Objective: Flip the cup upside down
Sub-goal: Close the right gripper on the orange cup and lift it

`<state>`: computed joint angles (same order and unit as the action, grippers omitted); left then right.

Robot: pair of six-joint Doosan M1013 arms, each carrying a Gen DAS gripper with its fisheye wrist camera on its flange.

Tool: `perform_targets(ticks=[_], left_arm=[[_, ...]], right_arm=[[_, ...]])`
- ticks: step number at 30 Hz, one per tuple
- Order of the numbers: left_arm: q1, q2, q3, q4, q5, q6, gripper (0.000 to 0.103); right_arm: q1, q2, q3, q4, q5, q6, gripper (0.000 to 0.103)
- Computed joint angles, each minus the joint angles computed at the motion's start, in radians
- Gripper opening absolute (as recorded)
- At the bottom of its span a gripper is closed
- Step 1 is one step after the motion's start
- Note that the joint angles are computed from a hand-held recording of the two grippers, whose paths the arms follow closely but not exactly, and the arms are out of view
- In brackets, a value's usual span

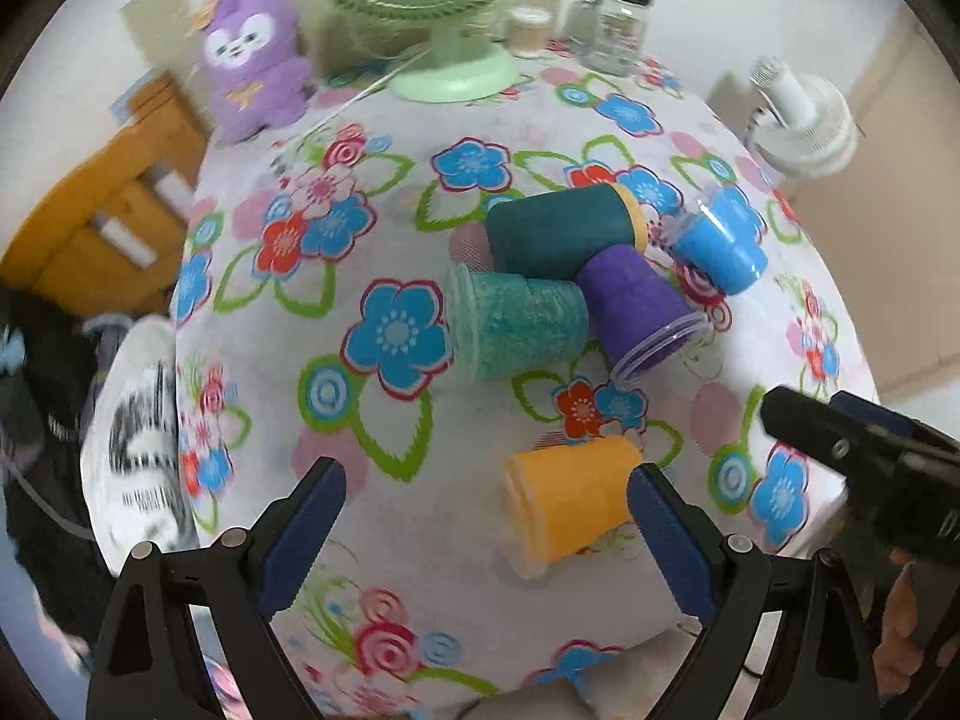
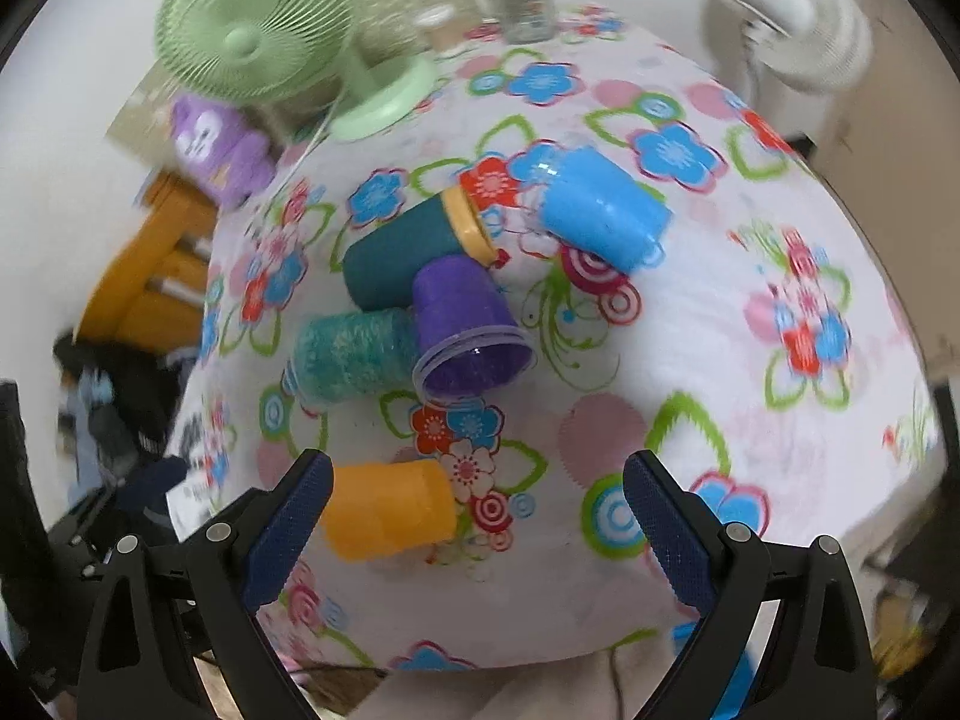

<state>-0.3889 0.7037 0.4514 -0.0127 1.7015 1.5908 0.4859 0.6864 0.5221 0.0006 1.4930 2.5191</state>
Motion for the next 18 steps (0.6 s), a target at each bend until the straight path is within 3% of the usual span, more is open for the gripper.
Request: perform_targets(ticks=[3,8,18], left_arm=[[0.017,0.021,-0.031,-0.03,0.017,0.092,0.096],[0.039,0.03,-0.021,-0.087,0.011,0.199,0.096],[0.061,0.061,-0.049,-0.134,0.034,0.319,0.096]], right_arm=[[0.014,-0.006,0.014,-0.022,-0.011,0.109,0.099],[0.048,0.025,-0.022,-0.082,0.047,0.26,0.099],[0.066,0.033,0.034,-0.056,-0.039,0.615,0.099]])
